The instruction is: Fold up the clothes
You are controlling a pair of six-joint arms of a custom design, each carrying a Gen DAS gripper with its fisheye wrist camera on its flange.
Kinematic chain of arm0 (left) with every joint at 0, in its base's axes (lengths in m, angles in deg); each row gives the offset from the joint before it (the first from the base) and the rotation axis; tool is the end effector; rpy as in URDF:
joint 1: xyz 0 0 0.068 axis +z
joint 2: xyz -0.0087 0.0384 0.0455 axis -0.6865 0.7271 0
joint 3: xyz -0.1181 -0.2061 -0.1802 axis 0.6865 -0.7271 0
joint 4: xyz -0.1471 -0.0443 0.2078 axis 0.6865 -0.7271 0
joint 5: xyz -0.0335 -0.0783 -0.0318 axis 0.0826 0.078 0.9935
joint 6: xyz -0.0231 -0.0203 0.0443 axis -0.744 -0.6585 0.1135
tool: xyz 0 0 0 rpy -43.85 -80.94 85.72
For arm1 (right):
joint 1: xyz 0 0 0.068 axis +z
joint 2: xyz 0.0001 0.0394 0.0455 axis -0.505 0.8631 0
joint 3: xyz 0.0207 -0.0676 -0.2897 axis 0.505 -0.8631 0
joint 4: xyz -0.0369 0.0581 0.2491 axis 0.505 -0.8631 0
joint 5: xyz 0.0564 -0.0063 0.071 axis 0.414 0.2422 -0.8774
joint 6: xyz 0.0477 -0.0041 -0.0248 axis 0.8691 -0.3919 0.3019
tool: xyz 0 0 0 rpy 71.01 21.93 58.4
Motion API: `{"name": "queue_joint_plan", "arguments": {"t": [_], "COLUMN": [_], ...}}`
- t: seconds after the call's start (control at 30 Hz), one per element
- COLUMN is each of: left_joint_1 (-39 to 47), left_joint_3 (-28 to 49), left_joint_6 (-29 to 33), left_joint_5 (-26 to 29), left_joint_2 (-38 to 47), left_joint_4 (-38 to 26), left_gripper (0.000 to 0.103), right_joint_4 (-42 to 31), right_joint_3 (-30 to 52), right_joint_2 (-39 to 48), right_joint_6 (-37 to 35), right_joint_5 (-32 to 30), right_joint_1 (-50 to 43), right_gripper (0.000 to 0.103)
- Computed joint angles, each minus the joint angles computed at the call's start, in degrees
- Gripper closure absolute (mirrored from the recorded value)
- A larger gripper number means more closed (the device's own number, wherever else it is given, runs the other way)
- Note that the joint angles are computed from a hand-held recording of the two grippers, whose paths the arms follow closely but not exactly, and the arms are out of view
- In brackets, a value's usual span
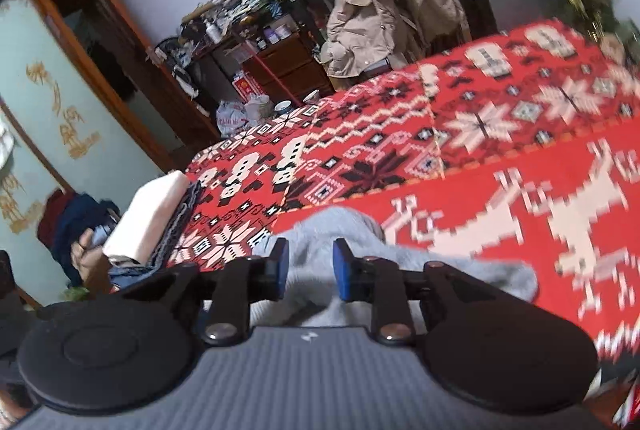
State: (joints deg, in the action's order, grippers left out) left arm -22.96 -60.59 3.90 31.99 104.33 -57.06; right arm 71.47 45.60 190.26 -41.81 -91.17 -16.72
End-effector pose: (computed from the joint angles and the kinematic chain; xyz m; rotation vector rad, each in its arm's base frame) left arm 0.1541 0.0382 0.1350 0.0252 2.3025 -0.3682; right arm 0.2918 0.0943 0.1230 -0.5763 2.2343 0.9568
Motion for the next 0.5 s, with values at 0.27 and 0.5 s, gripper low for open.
{"name": "queue_joint_plan", "arguments": {"t": [0.27, 0.5], "left_joint_1": [-5.36, -6.05], "left_joint_3": [-1.90, -2.07], "left_joint_6": [1.38, 2.03], "left_joint_5": [-2.19, -3.35], "left_joint_2": [4.65, 5.82], "left_joint_4": [3.88, 4.47], "left_gripper": [0.074, 0.074], "right_joint_4": [-9.93, -8.48], "right_joint_3": [4.79, 0.64], "right_joint_2": [2.36, 3.04], "right_joint_6": [-5.24, -9.64], "right_joint_5": [8.49, 10.46], "right_joint_1": [7.55, 7.21], "right_gripper": [0.070, 0.084]}}
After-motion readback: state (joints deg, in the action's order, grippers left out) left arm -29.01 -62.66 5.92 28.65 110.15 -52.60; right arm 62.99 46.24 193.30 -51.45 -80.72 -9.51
